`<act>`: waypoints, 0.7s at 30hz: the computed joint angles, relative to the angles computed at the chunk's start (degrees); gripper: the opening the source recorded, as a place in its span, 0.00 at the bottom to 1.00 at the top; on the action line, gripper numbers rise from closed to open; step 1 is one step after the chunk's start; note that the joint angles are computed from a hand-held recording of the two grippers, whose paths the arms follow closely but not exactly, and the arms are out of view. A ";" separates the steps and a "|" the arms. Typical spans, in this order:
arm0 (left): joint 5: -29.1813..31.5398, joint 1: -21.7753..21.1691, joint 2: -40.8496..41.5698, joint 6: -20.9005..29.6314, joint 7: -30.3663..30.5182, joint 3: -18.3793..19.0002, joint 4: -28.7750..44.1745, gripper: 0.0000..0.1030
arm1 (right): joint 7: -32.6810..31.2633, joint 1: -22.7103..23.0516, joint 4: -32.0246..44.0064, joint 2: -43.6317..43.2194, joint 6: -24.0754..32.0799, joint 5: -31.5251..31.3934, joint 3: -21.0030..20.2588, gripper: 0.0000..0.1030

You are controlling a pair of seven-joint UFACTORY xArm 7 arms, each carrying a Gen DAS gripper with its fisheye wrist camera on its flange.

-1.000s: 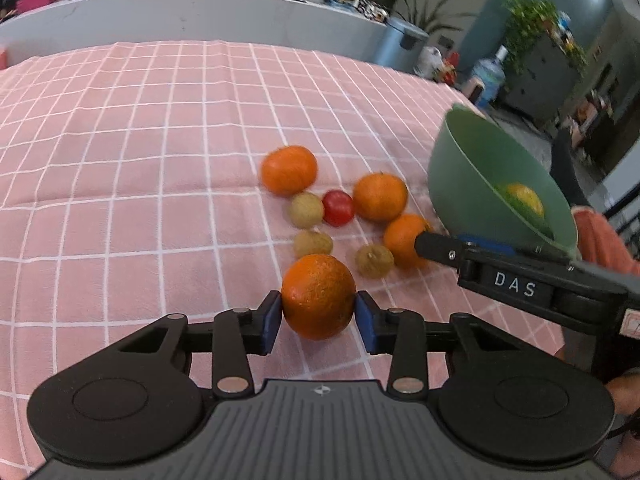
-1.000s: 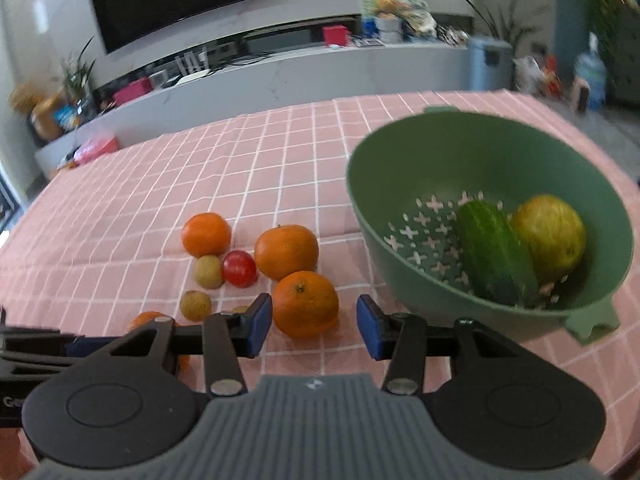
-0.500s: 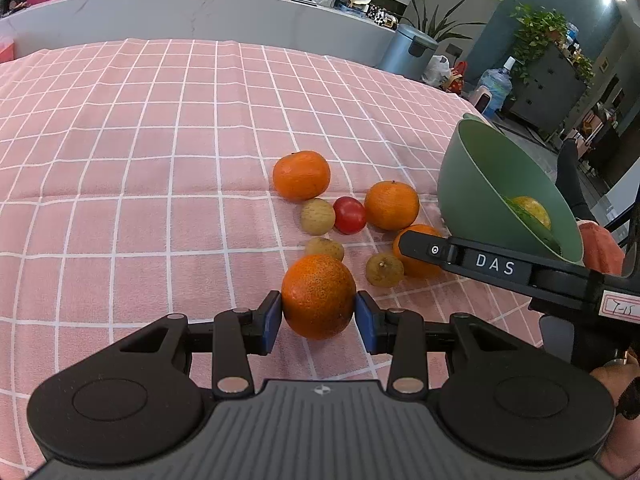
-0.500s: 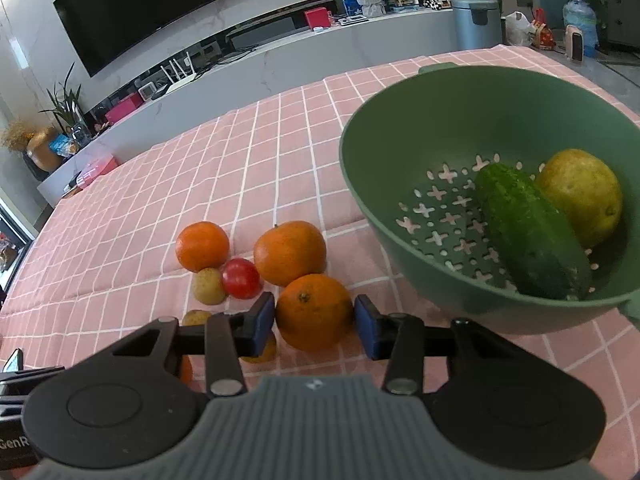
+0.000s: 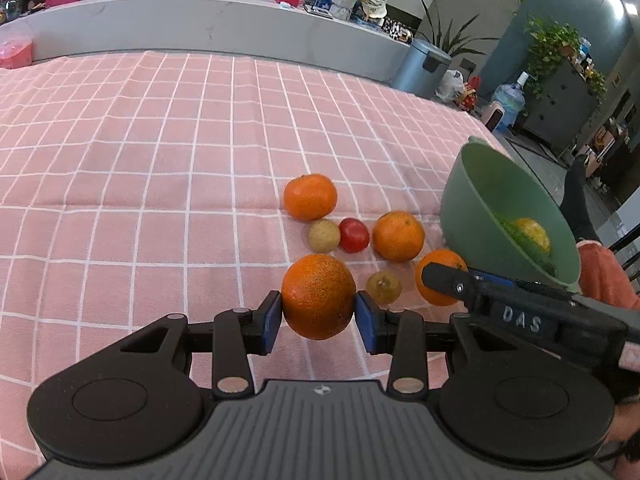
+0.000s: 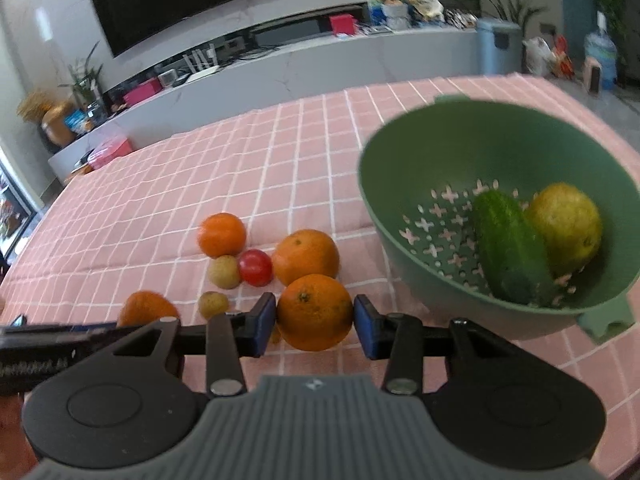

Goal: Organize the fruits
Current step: 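Carry both oranges over the colander and release them inside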

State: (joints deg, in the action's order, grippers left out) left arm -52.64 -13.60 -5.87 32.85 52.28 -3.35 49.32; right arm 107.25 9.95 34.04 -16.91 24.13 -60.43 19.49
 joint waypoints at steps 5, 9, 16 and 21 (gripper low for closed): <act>0.86 -0.47 -2.34 -0.07 -2.37 -0.11 -0.77 0.43 | -5.86 1.42 -1.45 -4.24 0.38 3.48 0.17 0.38; 1.08 -1.26 -4.06 0.46 -4.73 0.28 -1.18 0.43 | -10.53 1.15 -3.49 -8.88 -0.16 7.04 1.17 0.38; 0.98 -3.47 -5.30 1.63 -7.97 0.21 0.09 0.43 | -24.68 2.28 -7.00 -17.76 -1.36 14.06 -0.64 0.38; -0.17 -5.47 -5.00 2.92 -7.89 -0.54 2.50 0.43 | -39.01 5.21 -9.15 -23.69 0.23 19.91 -5.07 0.38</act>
State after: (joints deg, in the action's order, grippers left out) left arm -52.82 -19.08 -10.87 35.77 44.38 -3.89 51.82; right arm 68.25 15.16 24.90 -40.60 24.36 -40.52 14.42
